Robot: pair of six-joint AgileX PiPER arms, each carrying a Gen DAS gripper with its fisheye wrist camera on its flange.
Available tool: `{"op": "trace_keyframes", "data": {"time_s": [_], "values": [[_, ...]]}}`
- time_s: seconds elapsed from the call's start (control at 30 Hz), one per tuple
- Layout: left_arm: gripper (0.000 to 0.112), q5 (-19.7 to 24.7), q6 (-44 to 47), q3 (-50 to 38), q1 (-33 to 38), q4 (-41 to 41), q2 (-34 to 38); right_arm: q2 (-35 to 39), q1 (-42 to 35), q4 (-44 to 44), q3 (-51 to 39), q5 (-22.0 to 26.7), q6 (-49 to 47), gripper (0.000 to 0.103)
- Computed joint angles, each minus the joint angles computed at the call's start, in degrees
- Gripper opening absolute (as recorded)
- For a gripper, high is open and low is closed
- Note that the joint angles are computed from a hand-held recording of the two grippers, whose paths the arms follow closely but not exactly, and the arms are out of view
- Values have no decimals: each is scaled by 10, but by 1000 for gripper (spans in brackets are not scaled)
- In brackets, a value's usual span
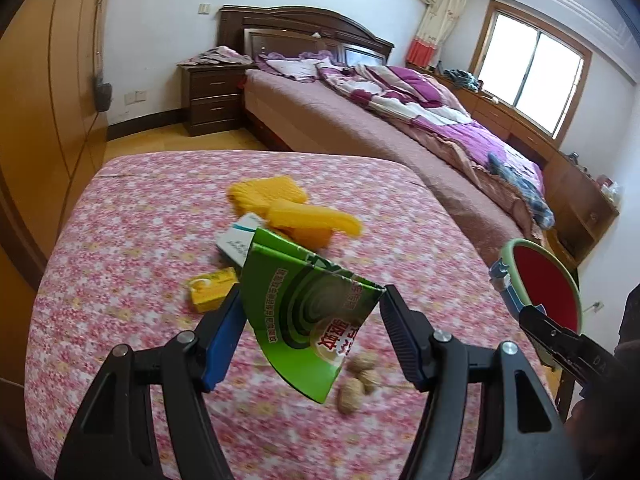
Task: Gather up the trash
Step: 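Carry the green box and blue hook with both tools over the red bin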
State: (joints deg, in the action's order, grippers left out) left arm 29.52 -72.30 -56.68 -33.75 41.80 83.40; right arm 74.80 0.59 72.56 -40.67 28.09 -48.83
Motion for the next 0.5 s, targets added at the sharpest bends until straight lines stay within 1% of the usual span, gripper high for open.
{"op": "trace_keyframes", "data": {"time_s": [0.1,0.2,0.33,0.5], "values": [[68,15,-8,-11,-24,8,1,-22,-30,-5,14,10,1,21],[68,25,1,-27,-40,-5,5,-55,-81,11,36,38,-15,21],[68,30,39,-53,-53,-39,16,-86,-143,3,48,70,-18,21],[68,30,103,-108,-69,-89,46,-106,-208,-23,44,94,-6,21]]}}
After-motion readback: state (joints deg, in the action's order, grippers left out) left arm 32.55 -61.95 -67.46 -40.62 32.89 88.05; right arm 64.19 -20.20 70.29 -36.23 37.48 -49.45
